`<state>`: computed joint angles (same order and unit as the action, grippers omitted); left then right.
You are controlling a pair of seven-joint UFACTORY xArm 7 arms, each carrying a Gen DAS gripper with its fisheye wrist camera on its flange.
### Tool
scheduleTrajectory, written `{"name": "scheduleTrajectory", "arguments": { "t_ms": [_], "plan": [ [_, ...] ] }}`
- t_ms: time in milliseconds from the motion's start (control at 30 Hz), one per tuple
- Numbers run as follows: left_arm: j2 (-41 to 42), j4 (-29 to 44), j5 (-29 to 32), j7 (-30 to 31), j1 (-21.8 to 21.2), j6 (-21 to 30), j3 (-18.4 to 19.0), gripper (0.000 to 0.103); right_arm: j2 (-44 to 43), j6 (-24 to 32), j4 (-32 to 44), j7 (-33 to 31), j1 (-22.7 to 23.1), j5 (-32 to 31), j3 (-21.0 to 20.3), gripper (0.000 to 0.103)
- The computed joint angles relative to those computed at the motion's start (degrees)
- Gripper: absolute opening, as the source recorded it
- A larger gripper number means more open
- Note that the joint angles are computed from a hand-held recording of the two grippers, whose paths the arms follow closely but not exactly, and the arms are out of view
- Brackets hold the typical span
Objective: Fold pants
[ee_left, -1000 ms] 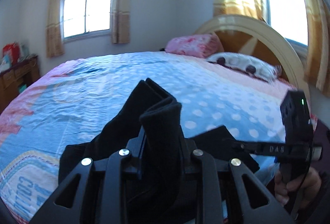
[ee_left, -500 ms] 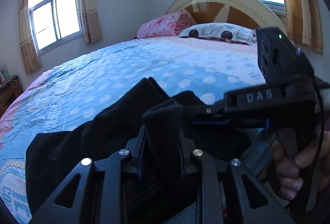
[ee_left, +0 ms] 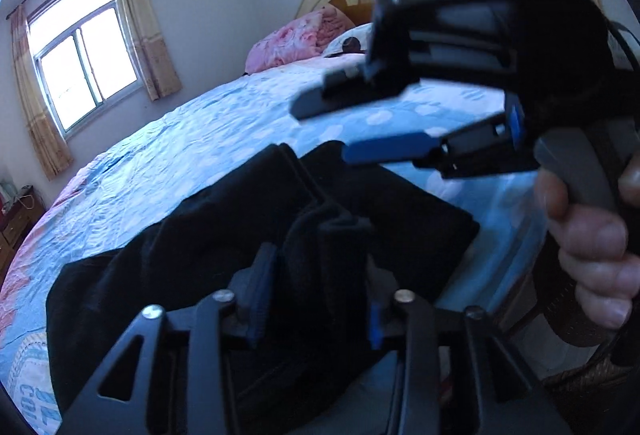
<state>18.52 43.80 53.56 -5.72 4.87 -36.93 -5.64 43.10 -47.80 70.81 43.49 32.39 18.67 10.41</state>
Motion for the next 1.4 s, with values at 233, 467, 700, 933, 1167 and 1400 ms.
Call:
{"name": "scheduleTrajectory", "arguments": {
  "t_ms": [233, 467, 700, 933, 1167, 1400],
  "plan": [
    [-3.65, 2.61, 14.72, -15.19, 4.73, -2.40, 1.66, 0.074, -1.62, -0.15, -0.45, -4.09, 1.07, 1.84, -0.57, 0.050],
    [-5.87, 4.43, 10.80, -22.04, 6.89, -7.01, 7.32, 0.093, -0.76, 4.39, 0.53, -1.97, -0.65, -1.89, 0.08, 0.050],
    [-2.49, 11.72, 16.92, -35.01, 10.42, -0.27, 8.18, 0.093, -0.57, 8.71, 1.62, -3.40, 1.29, 0.82, -1.70, 0.050],
    [1.98, 19.47, 27.24, -51.96, 11.64, 3.69, 8.69, 0.093, 2.06, 23.70, 11.13, -24.24, 19.77, 22.53, -19.67, 0.050],
    [3.05, 22.20, 30.02, -58.06, 10.71, 2.29, 11.40, 0.093, 1.29, 22.83, 10.80, -24.66, 13.75, 13.08, -12.64, 0.050],
    [4.28, 24.31, 32.28, -62.37, 9.69, 1.89, 13.20, 0.093, 1.74, 23.34, 10.88, -26.45, 14.94, 15.91, -14.03, 0.051]
  ]
}}
